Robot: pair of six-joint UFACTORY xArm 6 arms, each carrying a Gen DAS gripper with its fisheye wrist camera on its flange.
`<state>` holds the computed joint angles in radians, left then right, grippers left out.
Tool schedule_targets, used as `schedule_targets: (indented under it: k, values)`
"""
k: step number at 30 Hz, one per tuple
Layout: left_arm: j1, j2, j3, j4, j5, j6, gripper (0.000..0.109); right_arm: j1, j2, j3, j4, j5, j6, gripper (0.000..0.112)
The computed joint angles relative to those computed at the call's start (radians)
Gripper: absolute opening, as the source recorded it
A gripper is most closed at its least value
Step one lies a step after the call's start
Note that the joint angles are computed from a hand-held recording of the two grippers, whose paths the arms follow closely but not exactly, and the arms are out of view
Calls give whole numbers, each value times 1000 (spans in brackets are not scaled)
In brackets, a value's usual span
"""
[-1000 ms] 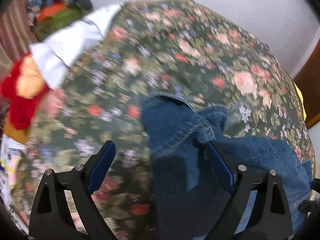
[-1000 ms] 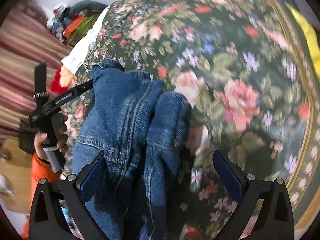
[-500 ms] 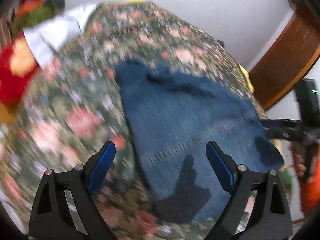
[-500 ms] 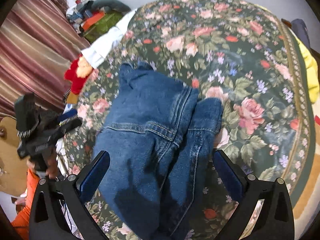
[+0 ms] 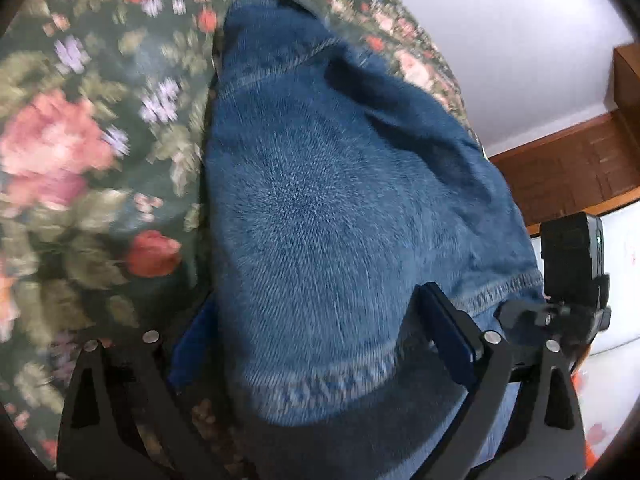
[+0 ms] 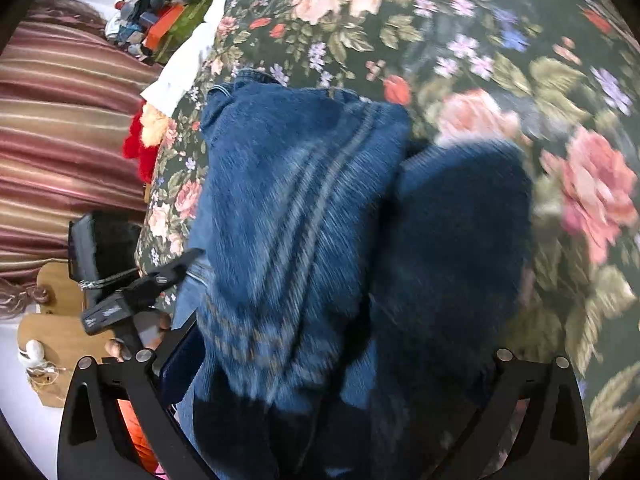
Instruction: Fold large clothes
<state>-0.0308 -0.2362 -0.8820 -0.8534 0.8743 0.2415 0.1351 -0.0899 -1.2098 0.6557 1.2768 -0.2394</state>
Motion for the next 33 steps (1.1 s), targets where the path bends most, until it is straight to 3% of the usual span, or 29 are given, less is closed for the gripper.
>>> schedule_targets:
  k: [5,7,9,15,23,33]
  values:
    - [0,41,-36,-30,23,3,93,26,18,1,17,-50,20,102]
    - [-19,28,-45,17,12,-27,84,26,17,5,32,-60,27,94]
    - [-32,14,-55,60,8,-49,79,22,10,6,23,-50,30,75]
    - [-75,-92,-56,185,-7,-106,66,15,-51,14,36,-26,39,56]
    - [-41,-230,-125,296,27,-121,60,62,-143,-21,44,-44,77,52]
    - [101,-392,-214,415,110,-92,60,211,-152,-166,92,-134,135,52]
